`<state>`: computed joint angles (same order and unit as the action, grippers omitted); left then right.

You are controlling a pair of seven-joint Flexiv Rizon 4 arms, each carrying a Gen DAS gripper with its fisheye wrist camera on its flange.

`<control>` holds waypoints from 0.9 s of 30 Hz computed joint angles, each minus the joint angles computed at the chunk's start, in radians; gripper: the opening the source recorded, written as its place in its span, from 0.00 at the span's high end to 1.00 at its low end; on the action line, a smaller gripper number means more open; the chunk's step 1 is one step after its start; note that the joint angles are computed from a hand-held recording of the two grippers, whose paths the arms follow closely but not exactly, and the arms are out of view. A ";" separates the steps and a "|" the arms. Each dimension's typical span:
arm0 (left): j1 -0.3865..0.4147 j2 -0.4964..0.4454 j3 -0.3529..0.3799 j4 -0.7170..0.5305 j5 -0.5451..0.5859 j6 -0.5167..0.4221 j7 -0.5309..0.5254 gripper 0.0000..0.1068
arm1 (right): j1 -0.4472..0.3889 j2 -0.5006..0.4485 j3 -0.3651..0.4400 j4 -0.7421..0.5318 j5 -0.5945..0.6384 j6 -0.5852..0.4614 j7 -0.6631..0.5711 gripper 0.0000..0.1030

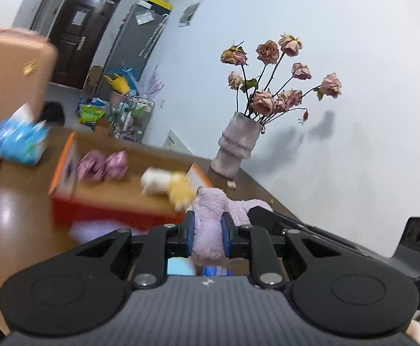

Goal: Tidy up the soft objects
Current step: 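Carry the lilac headband with the left gripper into the box and release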

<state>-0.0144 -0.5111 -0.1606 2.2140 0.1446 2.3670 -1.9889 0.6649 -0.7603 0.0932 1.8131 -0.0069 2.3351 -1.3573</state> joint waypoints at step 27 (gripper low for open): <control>0.029 -0.276 -0.121 -0.464 -0.230 -0.426 0.330 0.61 | -0.087 -0.276 -0.156 -0.511 -0.181 -0.375 0.212 0.56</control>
<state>0.0146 -0.7875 -0.2821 1.7500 -0.0857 1.9408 -1.6586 0.5782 -1.0361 -0.0624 1.3019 -0.1879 1.9603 -1.1453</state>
